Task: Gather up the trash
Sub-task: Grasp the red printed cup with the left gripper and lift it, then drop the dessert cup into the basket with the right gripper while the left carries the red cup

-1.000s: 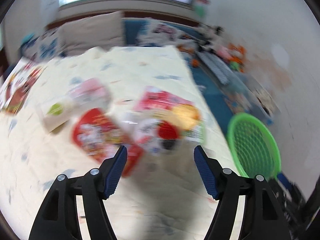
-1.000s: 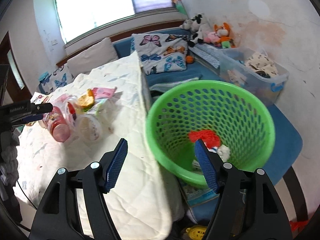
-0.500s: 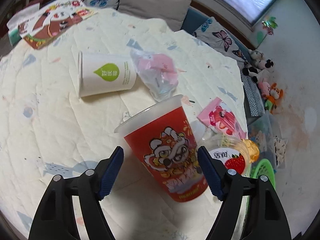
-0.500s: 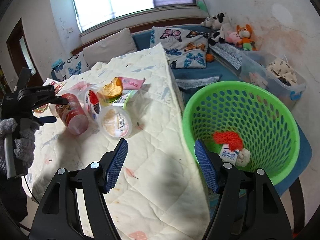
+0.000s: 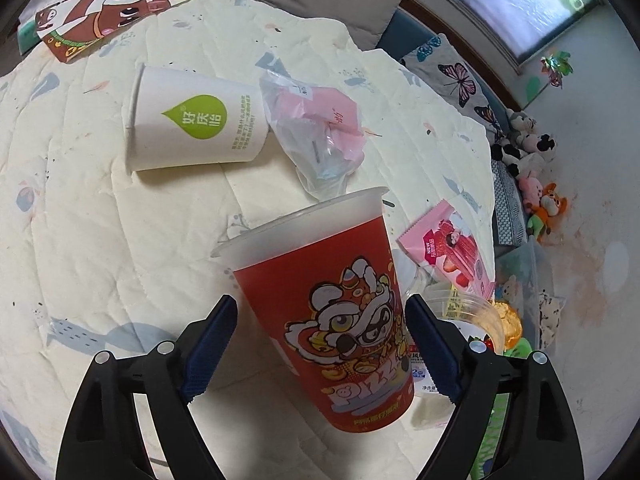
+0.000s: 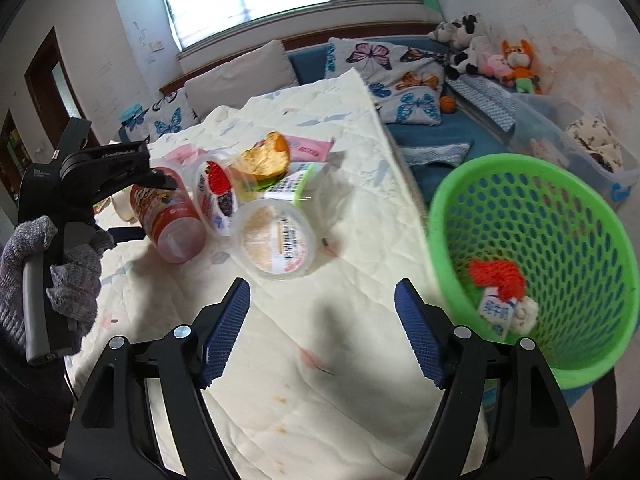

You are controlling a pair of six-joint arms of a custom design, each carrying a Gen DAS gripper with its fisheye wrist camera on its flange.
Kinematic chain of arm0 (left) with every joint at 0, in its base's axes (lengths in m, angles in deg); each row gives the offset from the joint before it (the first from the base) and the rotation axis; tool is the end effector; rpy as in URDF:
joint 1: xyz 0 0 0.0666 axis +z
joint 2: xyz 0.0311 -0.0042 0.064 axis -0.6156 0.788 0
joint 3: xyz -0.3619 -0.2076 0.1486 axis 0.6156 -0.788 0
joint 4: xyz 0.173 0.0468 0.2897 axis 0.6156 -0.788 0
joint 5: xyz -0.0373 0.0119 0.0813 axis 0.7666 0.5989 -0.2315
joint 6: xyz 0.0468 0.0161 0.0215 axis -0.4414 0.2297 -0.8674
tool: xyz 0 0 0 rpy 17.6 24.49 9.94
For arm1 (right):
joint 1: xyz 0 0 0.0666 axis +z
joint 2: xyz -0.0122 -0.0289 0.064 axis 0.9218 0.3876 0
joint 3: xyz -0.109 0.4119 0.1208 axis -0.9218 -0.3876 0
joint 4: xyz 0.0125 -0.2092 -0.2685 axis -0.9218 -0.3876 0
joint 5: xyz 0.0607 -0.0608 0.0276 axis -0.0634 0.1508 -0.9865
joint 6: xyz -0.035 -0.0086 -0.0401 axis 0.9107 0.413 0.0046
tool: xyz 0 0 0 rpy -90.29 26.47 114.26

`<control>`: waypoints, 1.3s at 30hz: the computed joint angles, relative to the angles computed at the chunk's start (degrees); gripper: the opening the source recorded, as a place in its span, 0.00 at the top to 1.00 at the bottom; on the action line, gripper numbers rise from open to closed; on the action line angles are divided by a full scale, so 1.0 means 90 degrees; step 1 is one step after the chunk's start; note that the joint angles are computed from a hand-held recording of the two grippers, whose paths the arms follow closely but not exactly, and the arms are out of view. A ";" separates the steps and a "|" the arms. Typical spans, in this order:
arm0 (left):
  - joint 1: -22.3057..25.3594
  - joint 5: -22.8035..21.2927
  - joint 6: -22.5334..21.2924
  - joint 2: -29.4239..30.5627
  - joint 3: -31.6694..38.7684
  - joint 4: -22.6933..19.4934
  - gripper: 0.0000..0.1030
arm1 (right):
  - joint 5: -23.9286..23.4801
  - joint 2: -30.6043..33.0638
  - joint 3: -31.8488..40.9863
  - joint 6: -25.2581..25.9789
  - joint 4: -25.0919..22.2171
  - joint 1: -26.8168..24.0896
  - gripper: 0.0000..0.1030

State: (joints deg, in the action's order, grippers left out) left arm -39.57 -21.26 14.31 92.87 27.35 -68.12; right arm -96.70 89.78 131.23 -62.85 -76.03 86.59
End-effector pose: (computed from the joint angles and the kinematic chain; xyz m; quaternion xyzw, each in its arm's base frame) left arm 0.5821 -0.0200 0.4135 -0.3256 0.9008 -0.1513 0.2443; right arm 0.5129 0.1856 0.4066 -0.1135 0.9115 0.1594 0.3618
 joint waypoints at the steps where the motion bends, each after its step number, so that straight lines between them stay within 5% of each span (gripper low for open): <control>1: -0.0010 -0.0003 -0.0012 0.0019 0.0016 -0.0012 0.20 | -0.0023 0.0059 0.0059 -0.0034 -0.0018 0.0033 0.27; 18: 0.0156 0.0594 -0.0263 -0.0126 -0.0200 0.0200 0.29 | -0.0027 0.0859 0.0985 -0.0346 -0.0278 0.0354 0.26; 39: -0.0053 0.0508 -0.2283 -0.1160 -0.1000 0.0864 0.31 | -0.0053 0.0593 0.0632 -0.0390 -0.0064 0.0280 0.33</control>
